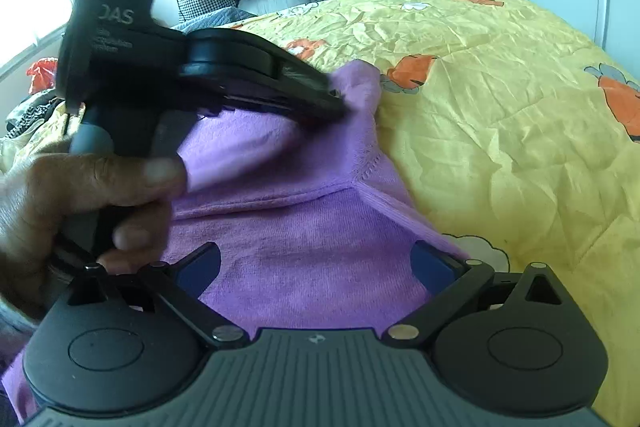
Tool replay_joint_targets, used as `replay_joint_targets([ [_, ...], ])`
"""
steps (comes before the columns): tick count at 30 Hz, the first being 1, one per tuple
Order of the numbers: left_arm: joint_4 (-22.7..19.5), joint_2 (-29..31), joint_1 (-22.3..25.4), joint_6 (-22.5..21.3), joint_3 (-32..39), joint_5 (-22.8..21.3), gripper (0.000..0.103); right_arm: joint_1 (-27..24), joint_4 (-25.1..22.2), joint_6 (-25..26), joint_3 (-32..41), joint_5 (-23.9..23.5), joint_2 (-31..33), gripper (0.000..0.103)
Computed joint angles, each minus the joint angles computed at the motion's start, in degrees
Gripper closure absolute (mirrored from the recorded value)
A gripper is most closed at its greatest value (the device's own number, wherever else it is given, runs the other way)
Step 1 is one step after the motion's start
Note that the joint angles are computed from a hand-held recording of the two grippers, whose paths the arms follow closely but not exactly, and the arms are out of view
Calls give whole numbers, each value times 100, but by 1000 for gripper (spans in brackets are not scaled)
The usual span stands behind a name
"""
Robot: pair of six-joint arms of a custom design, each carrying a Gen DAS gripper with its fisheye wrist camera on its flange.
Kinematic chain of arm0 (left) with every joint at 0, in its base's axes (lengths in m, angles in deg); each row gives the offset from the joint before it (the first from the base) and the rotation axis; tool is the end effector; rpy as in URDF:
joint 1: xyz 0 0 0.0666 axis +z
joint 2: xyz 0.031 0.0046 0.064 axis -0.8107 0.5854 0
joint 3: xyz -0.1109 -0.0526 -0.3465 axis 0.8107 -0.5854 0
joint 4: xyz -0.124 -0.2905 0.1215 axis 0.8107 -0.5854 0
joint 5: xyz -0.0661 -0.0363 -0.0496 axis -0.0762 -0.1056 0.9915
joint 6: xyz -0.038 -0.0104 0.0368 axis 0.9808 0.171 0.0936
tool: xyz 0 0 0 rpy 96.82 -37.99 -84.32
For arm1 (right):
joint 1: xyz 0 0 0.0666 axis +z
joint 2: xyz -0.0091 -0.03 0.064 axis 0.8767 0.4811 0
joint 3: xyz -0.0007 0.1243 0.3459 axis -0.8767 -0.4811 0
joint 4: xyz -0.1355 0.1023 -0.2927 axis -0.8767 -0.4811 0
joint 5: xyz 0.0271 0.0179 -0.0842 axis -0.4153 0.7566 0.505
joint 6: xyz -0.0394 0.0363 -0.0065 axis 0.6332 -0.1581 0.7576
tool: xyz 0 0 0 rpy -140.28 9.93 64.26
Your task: Fold small clothes
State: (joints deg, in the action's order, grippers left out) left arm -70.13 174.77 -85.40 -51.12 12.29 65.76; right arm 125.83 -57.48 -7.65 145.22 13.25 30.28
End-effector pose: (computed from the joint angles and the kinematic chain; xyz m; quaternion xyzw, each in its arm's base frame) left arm 0.4232 -0.2727 0.3864 0.3471 0.8418 -0.2561 0.3244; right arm 0.2271 0.4215 0.3778 0.1553 0.8984 0.0809 0.4027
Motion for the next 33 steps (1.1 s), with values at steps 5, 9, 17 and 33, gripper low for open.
replay_joint_targets([
  [5,319,-767,652,382,-329,596,15,52,243,-68,-207,368,-224,1],
  [9,402,-1216,1917,428,-548,833,3,-65,170,1177,326,970,109,15],
  [17,-437,-145,3205,671,-32,732,18,-1062,677,3226,1944,-325,1309,88],
  [33,-284,-1293,3680,-416,-1472,834,21,-968,785,3453,1359,-681,977,92],
])
